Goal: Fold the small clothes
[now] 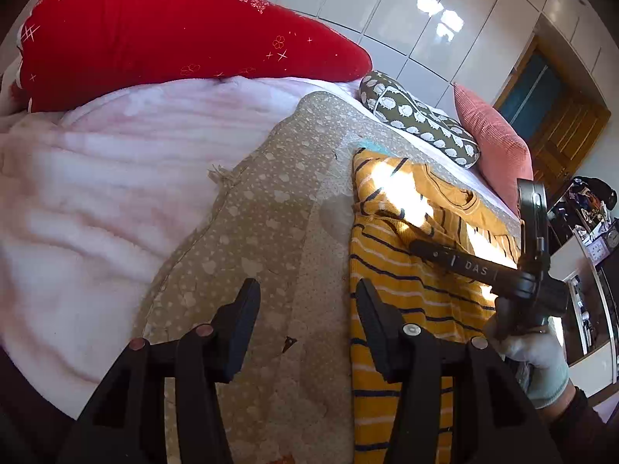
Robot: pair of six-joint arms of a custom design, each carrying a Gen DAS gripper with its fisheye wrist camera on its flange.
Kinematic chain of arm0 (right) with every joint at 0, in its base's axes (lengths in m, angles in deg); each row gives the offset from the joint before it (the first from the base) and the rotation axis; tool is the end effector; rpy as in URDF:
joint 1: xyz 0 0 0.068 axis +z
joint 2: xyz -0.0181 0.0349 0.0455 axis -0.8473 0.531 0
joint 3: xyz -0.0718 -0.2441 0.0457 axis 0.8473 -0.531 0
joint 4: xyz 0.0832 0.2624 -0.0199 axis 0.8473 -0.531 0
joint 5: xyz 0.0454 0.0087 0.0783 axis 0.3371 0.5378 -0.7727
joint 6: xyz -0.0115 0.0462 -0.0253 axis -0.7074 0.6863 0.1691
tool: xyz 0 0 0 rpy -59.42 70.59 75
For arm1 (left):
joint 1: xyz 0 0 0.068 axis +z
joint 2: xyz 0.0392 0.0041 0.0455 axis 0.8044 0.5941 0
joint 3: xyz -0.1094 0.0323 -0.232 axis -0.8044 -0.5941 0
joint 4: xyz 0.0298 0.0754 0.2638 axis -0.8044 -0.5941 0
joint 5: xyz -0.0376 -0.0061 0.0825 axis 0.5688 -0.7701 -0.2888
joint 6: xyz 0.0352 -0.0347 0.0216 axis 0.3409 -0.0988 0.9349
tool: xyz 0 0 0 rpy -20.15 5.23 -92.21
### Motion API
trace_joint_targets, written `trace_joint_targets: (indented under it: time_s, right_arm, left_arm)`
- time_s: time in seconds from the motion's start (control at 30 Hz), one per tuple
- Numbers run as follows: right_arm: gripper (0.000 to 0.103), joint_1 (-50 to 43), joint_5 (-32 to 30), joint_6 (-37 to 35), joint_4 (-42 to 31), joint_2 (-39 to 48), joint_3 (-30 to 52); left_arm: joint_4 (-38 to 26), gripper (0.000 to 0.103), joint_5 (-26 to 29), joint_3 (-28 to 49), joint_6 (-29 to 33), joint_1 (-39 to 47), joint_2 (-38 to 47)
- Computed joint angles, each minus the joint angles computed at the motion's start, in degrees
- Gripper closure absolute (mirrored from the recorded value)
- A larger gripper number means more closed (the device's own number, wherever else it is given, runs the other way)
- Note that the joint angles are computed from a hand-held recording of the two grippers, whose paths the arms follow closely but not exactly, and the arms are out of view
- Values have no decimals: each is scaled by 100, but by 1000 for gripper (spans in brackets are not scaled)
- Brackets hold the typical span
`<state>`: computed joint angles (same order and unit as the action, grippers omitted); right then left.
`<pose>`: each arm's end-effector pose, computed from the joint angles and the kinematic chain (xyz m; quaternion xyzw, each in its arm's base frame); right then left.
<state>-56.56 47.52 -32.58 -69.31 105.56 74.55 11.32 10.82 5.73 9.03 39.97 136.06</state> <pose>0.3988 0.0257 0.0905 -0.1604 0.9293 0.2047 0.2624 0.2236 -0.0529 0.1272 -0.1419 0.9155 -0.1291 0.3536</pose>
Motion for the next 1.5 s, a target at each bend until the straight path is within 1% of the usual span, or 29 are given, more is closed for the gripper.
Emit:
trace_joint_targets:
  time_s: [0.07,0.17,0.23,0.33,0.47,0.7,0.73,0.77,0.8,0.83,0.87,0.93,1.03,1.13,1.23,1.3,1.37,1.4,1.43,1.47,1.5]
  right_arm:
    - [57,195,258,97,125,9,52]
    - [57,348,570,35,156,-159,-77]
    - [57,274,428,-53,151,-293,-239]
    - [57,199,377,-219,30,-377,-327]
    - [57,307,670,-300,377,-623,-575]
    - [57,730,914,-71,525,-211,-86]
    - [57,773,877,-48,430,-98,42]
    - [63,807,798,-49,285,-4,160]
    - [77,819,634,-57,65,77,282]
    - [84,827,399,-43,-112,122,334]
    - [88,829,181,-50,-217,103,312]
    - [88,905,-95,-113,-322,-6,171]
    - [88,1062,-579,-185,-800,87,231]
    - [88,1066,-797,-176,-661,-333,-286]
    - [87,482,-1331,-264,-556,-1190,-1177]
    - [84,-196,-1532,-603,-587,-1947,-1875]
    - [73,-1134,-1709,-1166,-801,-2647,-2486]
    - [65,-1679,-1755,-1516,-960,-2915,-2719]
    - [61,-2254,-1759,-1860,-1125,-3077,-2871]
    - [61,-2855,-1799,-2218,-1356,-3088,-2902]
    - [61,-3472,-1902,-2591,-1668,-2922,-2788]
  left_arm:
    - [20,53,90,-64,5,72,-73]
    - [-63,53,129,-150,10,142,-230]
    - [-121,53,104,-183,29,158,-300]
    - [-188,53,-18,-246,24,130,-420]
    - [-204,53,2,-316,-60,123,-524]
    - [-216,53,-16,-277,-133,60,-484]
    - [-212,53,-5,-288,-137,61,-496]
    - [-218,53,1,-300,-144,63,-515]
    - [-220,53,11,-317,-148,76,-537]
    - [-218,53,25,-345,-156,97,-573]
    - [-218,53,35,-372,-171,119,-610]
    - [-218,53,46,-416,-208,160,-651]
    - [-268,53,72,-452,-284,186,-709]
    - [-419,53,-48,-420,-302,121,-745]
    - [-561,52,-43,-446,-345,105,-864]
    - [-699,51,-168,-479,-435,-19,-980]
    - [-911,51,-322,-495,-547,-221,-1106]
    - [-1043,51,-379,-512,-635,-343,-1209]
    - [-1196,51,-431,-540,-730,-481,-1362]
    - [-1361,51,-519,-560,-827,-654,-1523]
    - [-1540,51,-679,-551,-933,-880,-1650]
